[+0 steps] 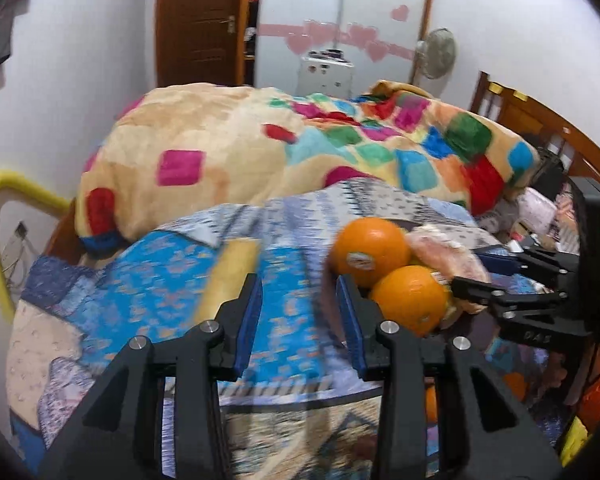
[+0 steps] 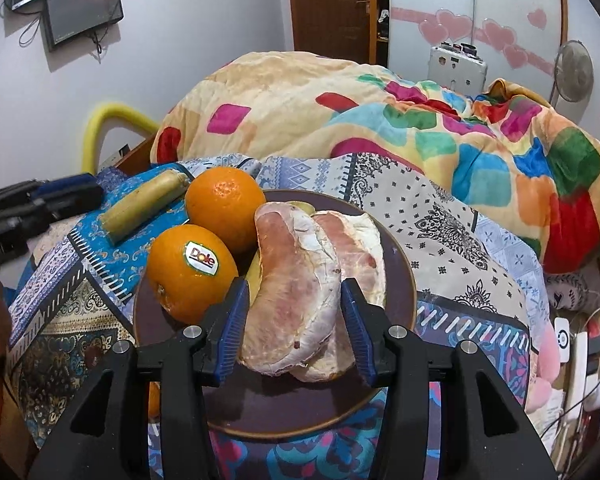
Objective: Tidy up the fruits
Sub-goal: 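Lay the banana on the plate with the left tool while the right tool places the pomelo segment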
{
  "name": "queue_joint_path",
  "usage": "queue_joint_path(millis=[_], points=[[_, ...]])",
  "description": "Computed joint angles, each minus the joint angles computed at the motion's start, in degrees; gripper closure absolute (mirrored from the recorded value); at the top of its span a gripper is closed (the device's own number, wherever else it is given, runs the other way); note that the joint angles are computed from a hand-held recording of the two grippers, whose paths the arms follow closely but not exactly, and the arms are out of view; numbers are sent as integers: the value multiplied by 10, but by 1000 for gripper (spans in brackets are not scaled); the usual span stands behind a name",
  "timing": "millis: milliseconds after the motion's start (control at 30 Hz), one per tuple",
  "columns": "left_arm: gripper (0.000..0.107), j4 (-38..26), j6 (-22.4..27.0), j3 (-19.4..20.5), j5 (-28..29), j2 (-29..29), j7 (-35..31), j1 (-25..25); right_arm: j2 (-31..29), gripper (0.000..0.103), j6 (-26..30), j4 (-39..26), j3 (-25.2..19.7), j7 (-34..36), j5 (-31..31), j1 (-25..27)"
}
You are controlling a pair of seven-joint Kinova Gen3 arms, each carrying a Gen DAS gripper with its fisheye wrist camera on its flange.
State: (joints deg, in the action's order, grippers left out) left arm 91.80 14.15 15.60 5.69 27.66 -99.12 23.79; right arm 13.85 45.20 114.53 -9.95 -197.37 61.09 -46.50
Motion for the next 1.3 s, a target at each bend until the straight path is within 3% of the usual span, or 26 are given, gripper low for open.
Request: queue_joint_path(millis=[67,200,333,400,633,900,1133,1300], points=[[62,0,4,-35,-8,-4,20,17,0,51,3,0,0,-3,2,-2],[60,-26,36,-52,-22,14,37,21,1,47,17,-2,-4,-5,6,-10],[60,-83,92,-79,-51,52,58,49,-4,34,27,-1,-8,-13,17,-17],[60,-106,115,-77,-60,67,59,52,-4,34,39,-2,-11,-14,20,-21],[60,-197,184,-128,-125,125,102,110,-6,34,67,3,-18,-27,30,-26],[60,-259,233,-136,-162,166,119,125,-8,34,66,18,-22,-38,31,-18],[65,-246,224,-131,-170,159,127,123,-13,34,73,26,-26,-47,28,-19],[66,-187,193,-114,-152,114,127,112,-19,34,85,30,-32,-54,25,-24]])
